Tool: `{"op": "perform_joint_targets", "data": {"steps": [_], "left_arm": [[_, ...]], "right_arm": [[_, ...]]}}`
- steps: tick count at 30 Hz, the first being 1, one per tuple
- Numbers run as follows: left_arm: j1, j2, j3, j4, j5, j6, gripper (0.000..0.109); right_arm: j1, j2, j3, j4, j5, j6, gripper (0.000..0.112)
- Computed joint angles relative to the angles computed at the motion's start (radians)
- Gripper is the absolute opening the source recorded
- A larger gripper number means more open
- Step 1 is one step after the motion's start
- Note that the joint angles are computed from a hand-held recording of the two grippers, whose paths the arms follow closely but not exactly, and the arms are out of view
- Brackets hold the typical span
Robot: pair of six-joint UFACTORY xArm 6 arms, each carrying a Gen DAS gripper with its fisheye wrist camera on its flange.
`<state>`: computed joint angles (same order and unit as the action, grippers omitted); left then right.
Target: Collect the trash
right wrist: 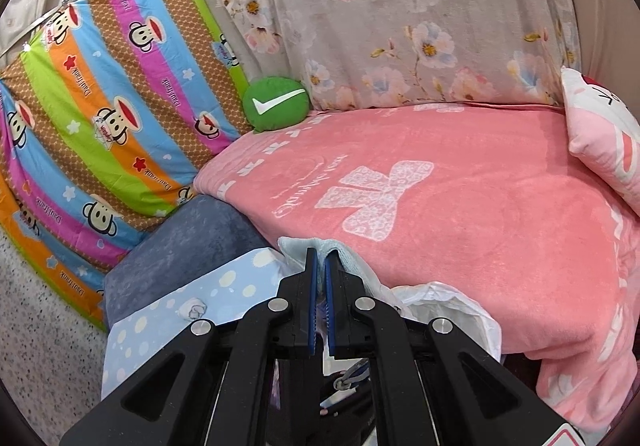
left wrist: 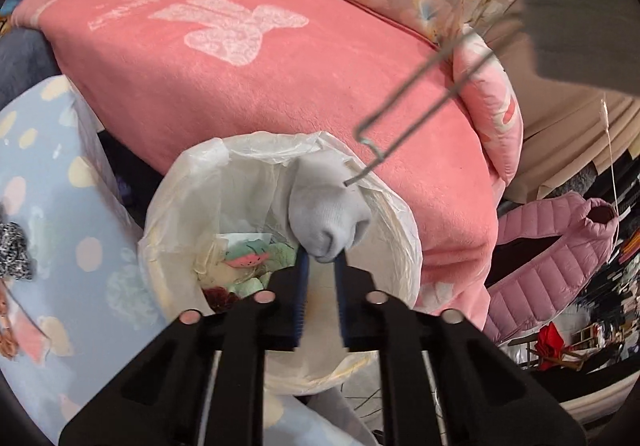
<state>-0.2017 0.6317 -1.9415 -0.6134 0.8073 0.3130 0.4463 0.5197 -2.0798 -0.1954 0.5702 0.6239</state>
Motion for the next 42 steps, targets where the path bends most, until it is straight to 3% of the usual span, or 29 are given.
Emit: {"op": "perform_joint_targets", "data": {"steps": [3, 7, 12, 14, 15, 16, 19, 28, 42], "left_arm": [[-0.014, 0.085, -0.112, 0.135, 0.031, -0.117, 0.003], [-0.01, 0.211, -0.28, 0.28, 0.14, -0.236, 0.003], [0.023, 0.137, -0.149, 0.154, 0.093, -0.185, 0.008], [0.03, 0.079, -0.065, 0.156, 0.03, -0.184, 0.041], [0.03, 0.048, -0.021, 0.179, -0.011, -0.197, 0.067], [0.03, 0.025, 0.011, 0.204, -0.056, -0.213, 0.072], [0.04, -0.004, 0.033, 0.233, -0.091, -0.202, 0.072], [0.075, -0.1, 0.127, 0.296, -0.148, -0.243, 0.074], [0.179, -0.26, 0.373, 0.444, -0.237, -0.359, 0.084]], "right_arm": [[-0.019, -0.032, 0.051, -0.027, -0.017, 0.027, 0.004], [-0.043, -0.065, 0.099, -0.071, -0.026, 0.071, 0.004], [-0.064, -0.016, 0.094, -0.017, 0.03, 0.042, 0.013], [-0.067, 0.014, 0.084, -0.005, 0.07, 0.043, 0.029], [-0.067, 0.022, 0.091, 0.015, 0.071, 0.036, 0.04], [-0.066, 0.026, 0.096, 0.026, 0.074, 0.032, 0.042], [-0.059, 0.022, 0.123, 0.02, 0.066, 0.048, 0.051], [-0.028, -0.001, 0.156, -0.091, 0.088, 0.122, 0.061], [0.064, 0.077, 0.058, -0.072, 0.154, 0.072, 0.061]]}}
